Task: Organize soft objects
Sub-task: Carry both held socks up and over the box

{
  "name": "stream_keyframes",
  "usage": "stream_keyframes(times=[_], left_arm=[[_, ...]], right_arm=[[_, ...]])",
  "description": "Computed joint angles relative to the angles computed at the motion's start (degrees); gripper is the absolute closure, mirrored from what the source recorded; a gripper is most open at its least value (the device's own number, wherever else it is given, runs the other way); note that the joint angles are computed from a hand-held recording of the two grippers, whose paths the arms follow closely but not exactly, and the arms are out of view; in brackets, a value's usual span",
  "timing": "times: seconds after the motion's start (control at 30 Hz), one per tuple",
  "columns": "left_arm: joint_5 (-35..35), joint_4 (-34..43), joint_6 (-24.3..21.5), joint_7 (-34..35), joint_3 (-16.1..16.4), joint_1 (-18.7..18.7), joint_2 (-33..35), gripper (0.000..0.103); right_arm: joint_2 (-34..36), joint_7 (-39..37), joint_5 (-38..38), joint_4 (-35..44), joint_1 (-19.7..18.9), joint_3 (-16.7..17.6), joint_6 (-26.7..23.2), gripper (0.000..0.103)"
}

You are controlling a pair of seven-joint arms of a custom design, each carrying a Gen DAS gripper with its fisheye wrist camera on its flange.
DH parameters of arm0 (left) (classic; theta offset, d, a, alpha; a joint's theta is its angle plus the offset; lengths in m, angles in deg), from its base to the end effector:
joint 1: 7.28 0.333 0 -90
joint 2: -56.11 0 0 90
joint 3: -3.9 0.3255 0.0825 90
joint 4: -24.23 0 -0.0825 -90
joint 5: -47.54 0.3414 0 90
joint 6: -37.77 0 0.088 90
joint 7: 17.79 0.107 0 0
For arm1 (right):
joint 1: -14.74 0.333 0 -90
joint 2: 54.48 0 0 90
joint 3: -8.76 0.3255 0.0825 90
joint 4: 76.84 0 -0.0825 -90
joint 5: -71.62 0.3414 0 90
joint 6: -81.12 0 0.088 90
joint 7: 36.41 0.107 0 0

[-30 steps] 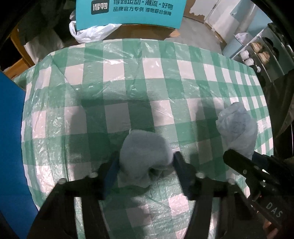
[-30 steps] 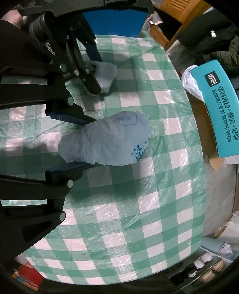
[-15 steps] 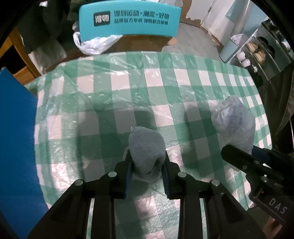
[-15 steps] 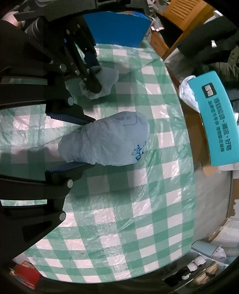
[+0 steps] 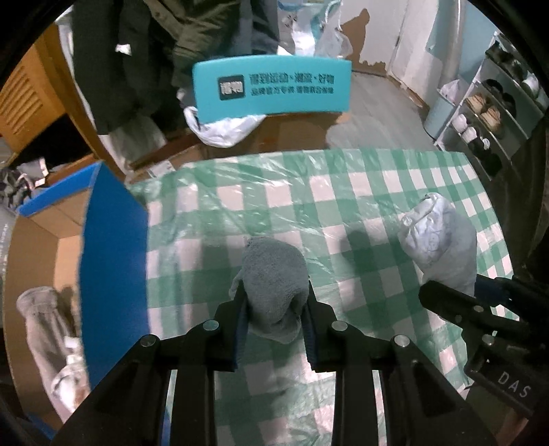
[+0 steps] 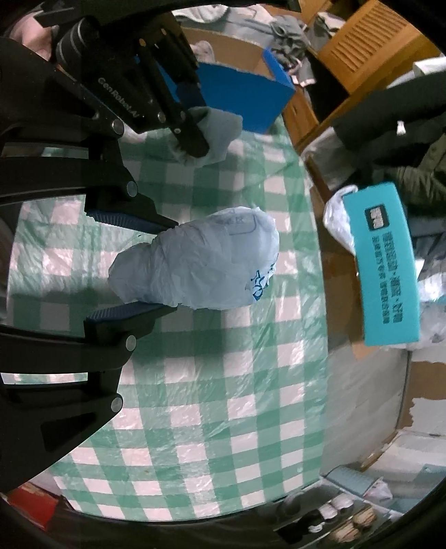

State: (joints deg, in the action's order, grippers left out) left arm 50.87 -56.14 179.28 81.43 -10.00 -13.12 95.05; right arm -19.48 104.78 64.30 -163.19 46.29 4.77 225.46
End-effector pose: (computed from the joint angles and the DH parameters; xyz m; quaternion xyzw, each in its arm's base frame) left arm 0.6994 -0.2024 0.3833 -0.5158 0.8313 -0.1849 0.0930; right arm 0.6251 0.3398 0.3817 -0.5792 0.7879 -0.0843 0.1916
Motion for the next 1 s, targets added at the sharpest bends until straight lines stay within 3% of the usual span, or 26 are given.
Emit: stream_keyframes(times=[0.47,1.0], left_arm=[[-0.2,-9.9,5.2,0.5,0.8,3.7,-8.5,0.076],[-2.5,-16.0,9.5,2.5,1.2,8.0,-13.6,0.076]], right_arm=[[2.1,-2.3,-1.4,7.3,2.2,0.5,-1.5,0.066],[11.0,-7.6,0.0,25.6,4.5,1.2,-7.6,0.066]])
